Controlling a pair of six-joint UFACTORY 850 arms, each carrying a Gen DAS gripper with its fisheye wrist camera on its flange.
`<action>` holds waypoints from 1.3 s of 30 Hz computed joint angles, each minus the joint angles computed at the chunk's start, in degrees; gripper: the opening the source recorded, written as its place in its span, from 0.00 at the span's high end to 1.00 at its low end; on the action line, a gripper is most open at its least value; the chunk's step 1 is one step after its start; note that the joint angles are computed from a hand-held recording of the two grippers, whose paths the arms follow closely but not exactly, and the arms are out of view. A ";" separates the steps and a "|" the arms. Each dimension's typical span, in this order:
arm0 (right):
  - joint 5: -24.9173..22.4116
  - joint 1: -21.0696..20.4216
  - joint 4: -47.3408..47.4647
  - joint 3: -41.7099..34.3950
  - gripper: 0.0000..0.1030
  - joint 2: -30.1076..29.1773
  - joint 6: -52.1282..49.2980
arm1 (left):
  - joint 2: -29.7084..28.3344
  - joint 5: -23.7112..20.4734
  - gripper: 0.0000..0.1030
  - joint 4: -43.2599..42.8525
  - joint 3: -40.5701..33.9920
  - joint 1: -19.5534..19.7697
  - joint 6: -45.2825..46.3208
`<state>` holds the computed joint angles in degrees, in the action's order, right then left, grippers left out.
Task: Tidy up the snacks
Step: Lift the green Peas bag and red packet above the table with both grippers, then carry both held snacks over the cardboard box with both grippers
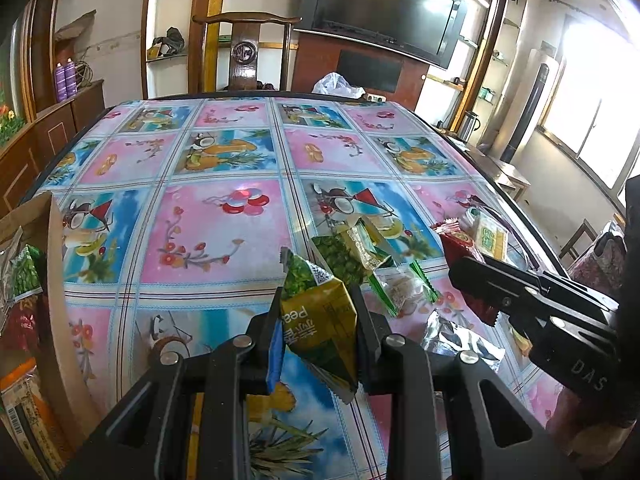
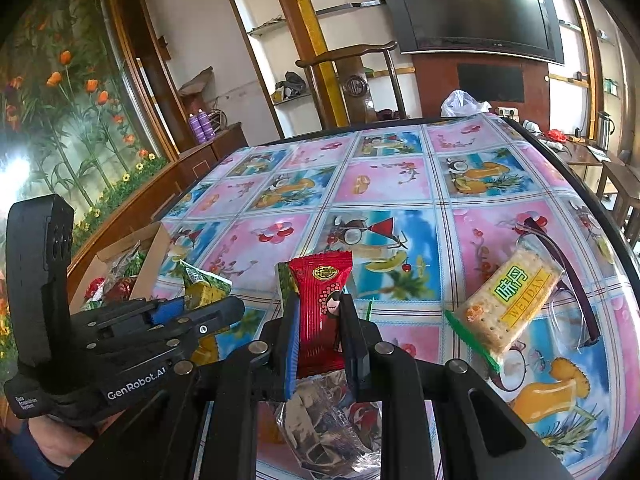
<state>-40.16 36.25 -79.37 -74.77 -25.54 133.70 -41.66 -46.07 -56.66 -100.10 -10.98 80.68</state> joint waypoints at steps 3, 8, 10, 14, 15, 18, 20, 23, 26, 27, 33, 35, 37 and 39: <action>0.20 0.03 0.11 0.11 0.81 0.08 0.28 | -0.11 -0.14 0.74 0.18 -0.01 0.01 0.13; 0.74 -0.07 -0.21 0.30 0.81 0.19 0.96 | -0.03 -0.47 0.74 0.57 0.15 0.04 0.31; 0.77 -0.09 -0.43 0.34 0.81 0.23 1.15 | -0.05 -0.46 0.74 0.45 0.15 0.01 0.43; 0.64 -0.15 -0.10 0.27 0.81 0.15 1.12 | 0.10 -0.67 0.74 0.21 0.39 0.10 0.97; 0.68 -0.17 -0.06 0.34 0.81 0.22 1.23 | 0.12 -0.70 0.74 0.21 0.37 0.08 0.96; 0.52 -0.30 0.10 0.45 0.81 0.30 1.49 | 0.18 -0.42 0.74 0.16 0.49 0.04 0.81; 0.37 -0.44 0.34 0.48 0.81 0.30 1.37 | 0.10 -0.08 0.74 0.39 0.37 0.01 0.23; 0.10 -0.55 0.88 0.44 0.81 0.19 1.05 | 0.12 0.58 0.74 0.51 0.33 -0.06 -0.31; -0.44 -0.51 1.05 0.54 0.81 0.23 1.25 | 0.59 1.21 0.74 0.57 0.67 0.12 -0.87; -0.53 -0.51 0.86 0.75 0.81 0.38 1.59 | 0.79 1.33 0.74 0.49 0.82 0.18 -0.82; -0.92 -0.32 -0.04 1.38 0.81 0.92 2.71 | 2.59 0.17 0.73 0.74 1.80 1.81 -1.87; -1.10 -0.11 -0.69 1.47 0.81 1.02 3.06 | 3.36 -0.42 0.73 0.29 2.03 2.78 -2.01; -1.54 0.14 -1.52 1.54 0.81 1.12 3.58 | 4.19 -0.38 0.73 -0.50 2.47 3.65 -1.91; -1.69 0.35 -2.44 1.69 0.81 1.19 4.43 | 4.57 -1.11 0.73 -1.07 2.42 4.63 -2.09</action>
